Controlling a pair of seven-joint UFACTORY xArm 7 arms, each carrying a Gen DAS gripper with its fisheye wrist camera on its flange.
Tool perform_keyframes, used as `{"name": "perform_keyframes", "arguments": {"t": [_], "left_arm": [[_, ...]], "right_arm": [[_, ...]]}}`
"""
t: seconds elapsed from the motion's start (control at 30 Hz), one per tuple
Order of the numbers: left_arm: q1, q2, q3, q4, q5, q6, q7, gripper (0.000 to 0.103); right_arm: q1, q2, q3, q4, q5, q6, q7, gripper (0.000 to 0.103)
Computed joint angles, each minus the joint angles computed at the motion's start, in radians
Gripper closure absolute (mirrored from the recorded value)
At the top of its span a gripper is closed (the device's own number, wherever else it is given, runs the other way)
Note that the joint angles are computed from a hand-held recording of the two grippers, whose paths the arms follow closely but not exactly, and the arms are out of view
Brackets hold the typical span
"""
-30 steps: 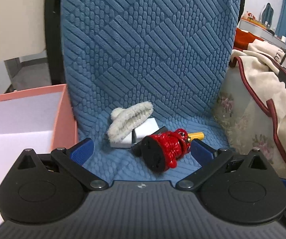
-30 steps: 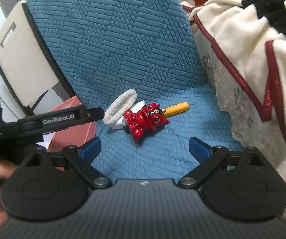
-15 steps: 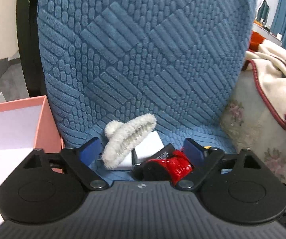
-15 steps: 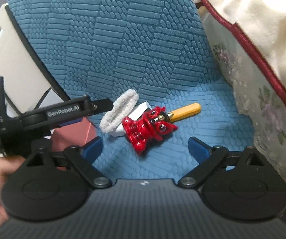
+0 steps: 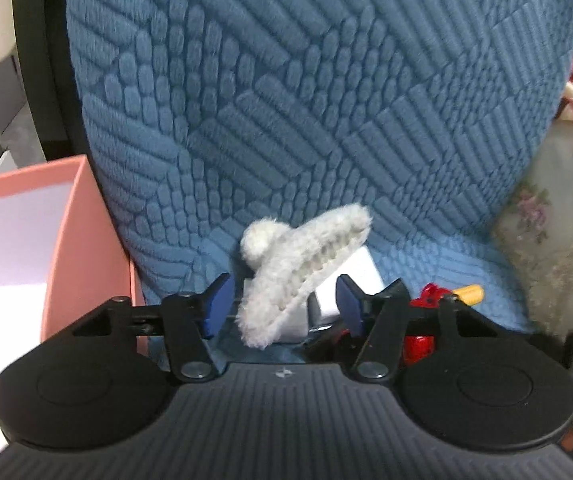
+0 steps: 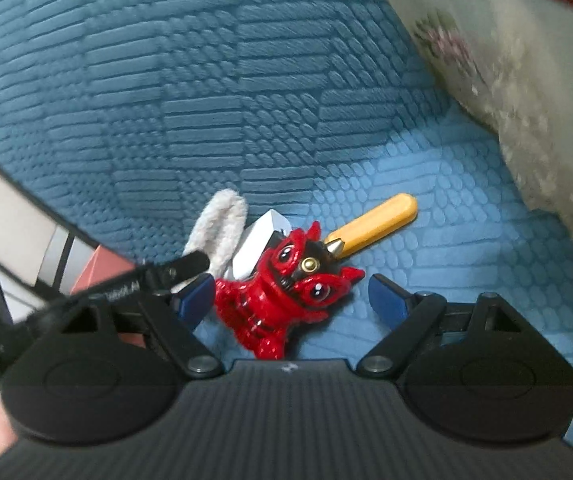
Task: Organize rigid objects
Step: 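Grasp the white fluffy clip with left tool while right tool grasps red lion figurine, then lift the clip with left tool while right tool lifts the lion figurine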
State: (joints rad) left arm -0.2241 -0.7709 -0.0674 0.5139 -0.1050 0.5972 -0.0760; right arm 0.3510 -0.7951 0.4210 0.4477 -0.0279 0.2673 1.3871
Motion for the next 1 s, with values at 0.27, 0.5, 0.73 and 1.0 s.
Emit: {"name": "perform_keyframes", "arguments": {"t": [0.27, 0.5, 0.73, 1.0], "left_arm": [[0.006, 0.028, -0.01, -0.002, 0.011, 0.002, -0.022, 0.064], [-0.012, 0.043, -0.012, -0.022, -0.002, -0.051, -0.033, 0.077], [-0.041, -0.019, -0.017, -0.055, -0.022, -0.053, -0.064, 0.087], [-0.054, -0.165, -0.02, -0.1, -0.03, 0.022, -0.111, 0.088]], "right_arm": [[-0.002, 0.084, -0.029, -0.011, 0.053, -0.112, 0.048, 0.02], [0.022, 0.119, -0.064, -0.003, 0.074, -0.104, 0.043, 0.035], [0.024, 0.07, -0.047, -0.005, 0.069, -0.055, 0.046, 0.038], [-0.004, -0.066, 0.016, 0.023, -0.014, 0.104, 0.036, 0.038]]}}
